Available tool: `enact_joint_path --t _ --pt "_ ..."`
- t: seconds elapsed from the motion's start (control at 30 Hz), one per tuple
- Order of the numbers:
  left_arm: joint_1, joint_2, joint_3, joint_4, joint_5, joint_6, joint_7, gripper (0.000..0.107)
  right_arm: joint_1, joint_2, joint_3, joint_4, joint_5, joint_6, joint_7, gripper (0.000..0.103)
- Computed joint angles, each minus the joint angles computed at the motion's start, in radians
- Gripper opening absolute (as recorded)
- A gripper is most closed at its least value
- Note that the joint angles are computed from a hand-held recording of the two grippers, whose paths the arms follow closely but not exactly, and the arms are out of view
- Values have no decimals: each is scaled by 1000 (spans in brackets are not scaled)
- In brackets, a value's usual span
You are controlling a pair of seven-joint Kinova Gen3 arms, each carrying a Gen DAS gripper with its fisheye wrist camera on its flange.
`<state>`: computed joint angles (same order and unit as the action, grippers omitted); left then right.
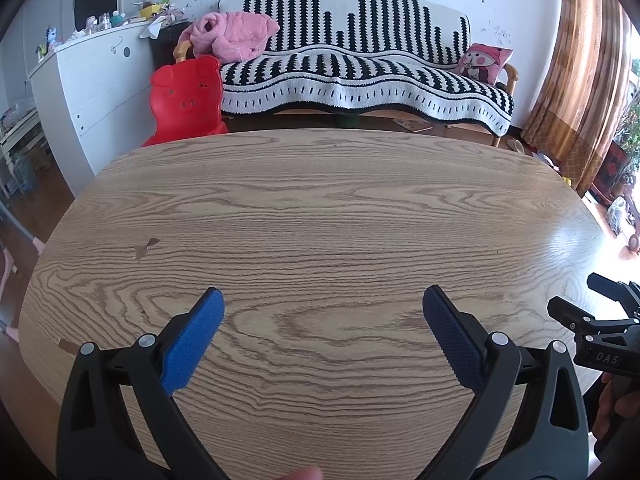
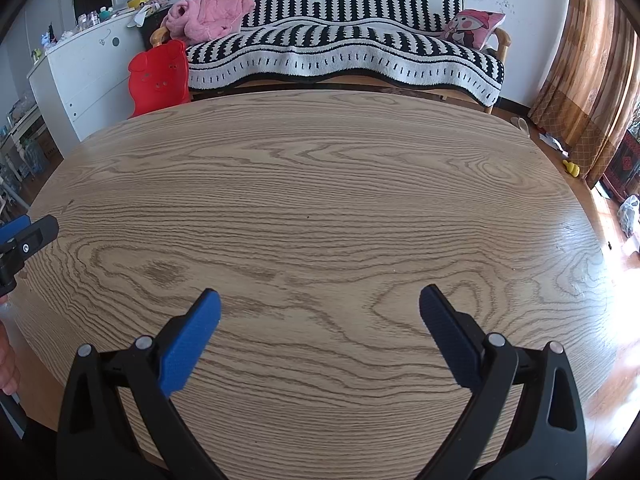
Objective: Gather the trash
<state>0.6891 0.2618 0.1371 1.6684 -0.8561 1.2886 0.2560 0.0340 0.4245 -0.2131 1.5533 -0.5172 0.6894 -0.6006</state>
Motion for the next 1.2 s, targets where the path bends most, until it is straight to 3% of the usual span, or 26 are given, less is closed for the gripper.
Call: enact_joint_path --t 0.87,1.2 --pt "4 7 0 -8 -21 32 -31 96 2 -1 2 2 -1 -1 4 96" --pt "-29 -15 -3 15 -4 -16 -52 96 5 0 3 0 -2 4 9 96"
